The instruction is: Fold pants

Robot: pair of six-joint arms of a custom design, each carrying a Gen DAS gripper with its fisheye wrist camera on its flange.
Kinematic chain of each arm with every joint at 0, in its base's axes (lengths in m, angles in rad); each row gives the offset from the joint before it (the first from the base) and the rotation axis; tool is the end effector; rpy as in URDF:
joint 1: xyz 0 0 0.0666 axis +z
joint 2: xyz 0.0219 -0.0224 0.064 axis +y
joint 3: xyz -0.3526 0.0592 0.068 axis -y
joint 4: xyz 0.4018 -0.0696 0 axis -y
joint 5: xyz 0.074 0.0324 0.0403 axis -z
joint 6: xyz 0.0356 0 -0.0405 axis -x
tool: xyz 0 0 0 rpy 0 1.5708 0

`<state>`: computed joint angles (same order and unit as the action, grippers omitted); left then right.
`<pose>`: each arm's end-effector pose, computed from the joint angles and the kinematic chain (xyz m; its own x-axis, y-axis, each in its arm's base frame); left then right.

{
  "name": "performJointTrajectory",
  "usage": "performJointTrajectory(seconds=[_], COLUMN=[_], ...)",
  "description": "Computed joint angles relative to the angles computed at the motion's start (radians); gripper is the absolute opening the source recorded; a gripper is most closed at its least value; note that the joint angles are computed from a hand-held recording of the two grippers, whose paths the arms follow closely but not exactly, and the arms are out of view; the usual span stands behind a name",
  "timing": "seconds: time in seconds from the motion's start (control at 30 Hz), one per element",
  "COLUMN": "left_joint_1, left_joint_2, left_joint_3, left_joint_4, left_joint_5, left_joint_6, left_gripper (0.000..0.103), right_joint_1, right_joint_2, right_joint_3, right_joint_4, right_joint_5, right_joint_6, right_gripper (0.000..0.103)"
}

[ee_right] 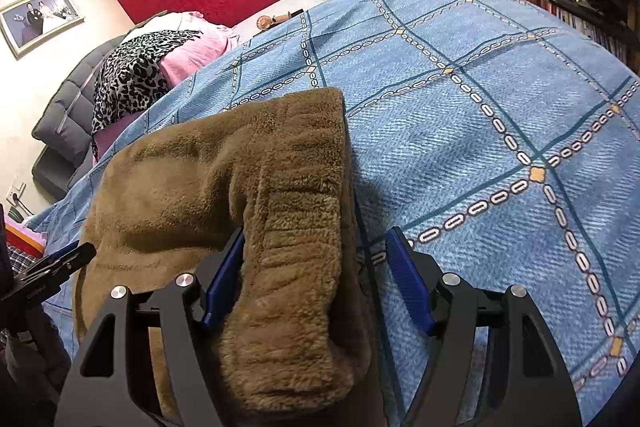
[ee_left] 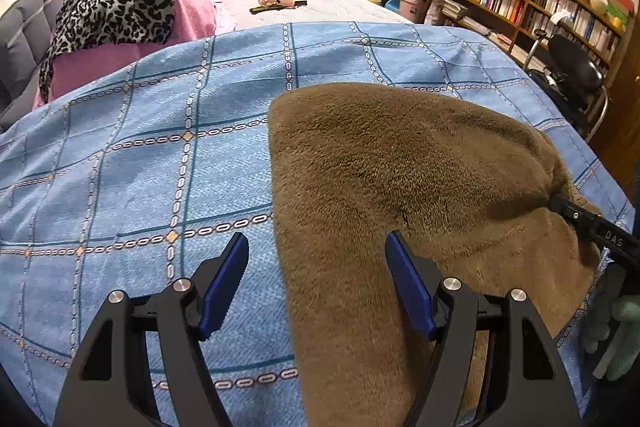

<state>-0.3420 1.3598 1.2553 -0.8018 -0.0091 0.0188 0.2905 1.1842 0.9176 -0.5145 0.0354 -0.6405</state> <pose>0.4537 -0.1616 0.3613 -0.7477 0.2462 -0.6167 0.3161 0.9487 -0.0044 0.4002 0.1179 0.2997 -0.6975 0.4148 -0.5843 0.1929 0.8940 0.4044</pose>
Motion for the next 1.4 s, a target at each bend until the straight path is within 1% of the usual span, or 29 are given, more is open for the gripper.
performJointTrajectory(seconds=[0.1,0.33,0.37,0.4,0.43,0.57,0.63,0.73,0.8,0.9,1.07,1.17,1.2,1.23,1.3,1.33,1.37,1.4], left_joint_1=[-0.006,-0.018,-0.021,-0.024,-0.027,-0.046,-0.055,-0.057,-0.056,-0.058,-0.077,-0.097,-0.109,-0.117,-0.144,-0.163,-0.171,-0.182], left_joint_2=[-0.016,-0.073,-0.084,-0.095,-0.105,-0.133,-0.149,-0.195,-0.224,-0.273,-0.330,-0.371,-0.384,-0.392,-0.417,-0.430,-0.438,-0.451], left_joint_3=[-0.003,-0.030,-0.037,-0.045,-0.055,-0.091,-0.108,-0.139,-0.151,-0.171,-0.179,-0.180,-0.178,-0.176,-0.176,-0.173,-0.172,-0.168], left_joint_4=[-0.013,-0.035,-0.038,-0.040,-0.039,-0.057,-0.076,-0.083,-0.090,-0.106,-0.133,-0.149,-0.157,-0.164,-0.178,-0.192,-0.200,-0.215], left_joint_5=[-0.020,-0.031,-0.031,-0.032,-0.034,-0.050,-0.055,-0.055,-0.053,-0.056,-0.059,-0.057,-0.066,-0.077,-0.127,-0.166,-0.181,-0.192], left_joint_6=[0.004,0.024,0.023,0.022,0.021,0.017,0.024,0.032,0.045,0.074,0.114,0.126,0.131,0.135,0.147,0.157,0.163,0.173], left_gripper=[0.071,0.071,0.071,0.075,0.083,0.083,0.083,0.083,0.084,0.088,0.089,0.089,0.090,0.094,0.094,0.094,0.094,0.095], right_joint_1=[0.018,0.058,0.062,0.065,0.066,0.064,0.053,0.060,0.084,0.116,0.177,0.239,0.260,0.282,0.334,0.362,0.392,0.413], right_joint_2=[-0.027,-0.092,-0.098,-0.101,-0.098,-0.068,-0.060,-0.094,-0.131,-0.204,-0.313,-0.364,-0.372,-0.380,-0.399,-0.405,-0.413,-0.418], right_joint_3=[0.000,-0.012,-0.013,-0.013,-0.011,-0.009,-0.005,-0.009,-0.016,-0.038,-0.059,-0.052,-0.046,-0.039,-0.024,-0.015,-0.005,0.001], right_joint_4=[-0.033,-0.098,-0.107,-0.123,-0.135,-0.145,-0.145,-0.151,-0.169,-0.196,-0.249,-0.289,-0.298,-0.306,-0.322,-0.331,-0.340,-0.347], right_joint_5=[0.038,0.134,0.146,0.158,0.162,0.165,0.142,0.137,0.166,0.197,0.240,0.271,0.286,0.299,0.335,0.358,0.381,0.400], right_joint_6=[0.004,0.013,0.013,0.009,0.003,-0.002,-0.024,-0.036,-0.039,-0.060,-0.095,-0.109,-0.112,-0.113,-0.117,-0.122,-0.126,-0.131], right_gripper=[0.070,0.070,0.070,0.070,0.070,0.070,0.070,0.070,0.070,0.070,0.070,0.072,0.072,0.072,0.072,0.073,0.073,0.077])
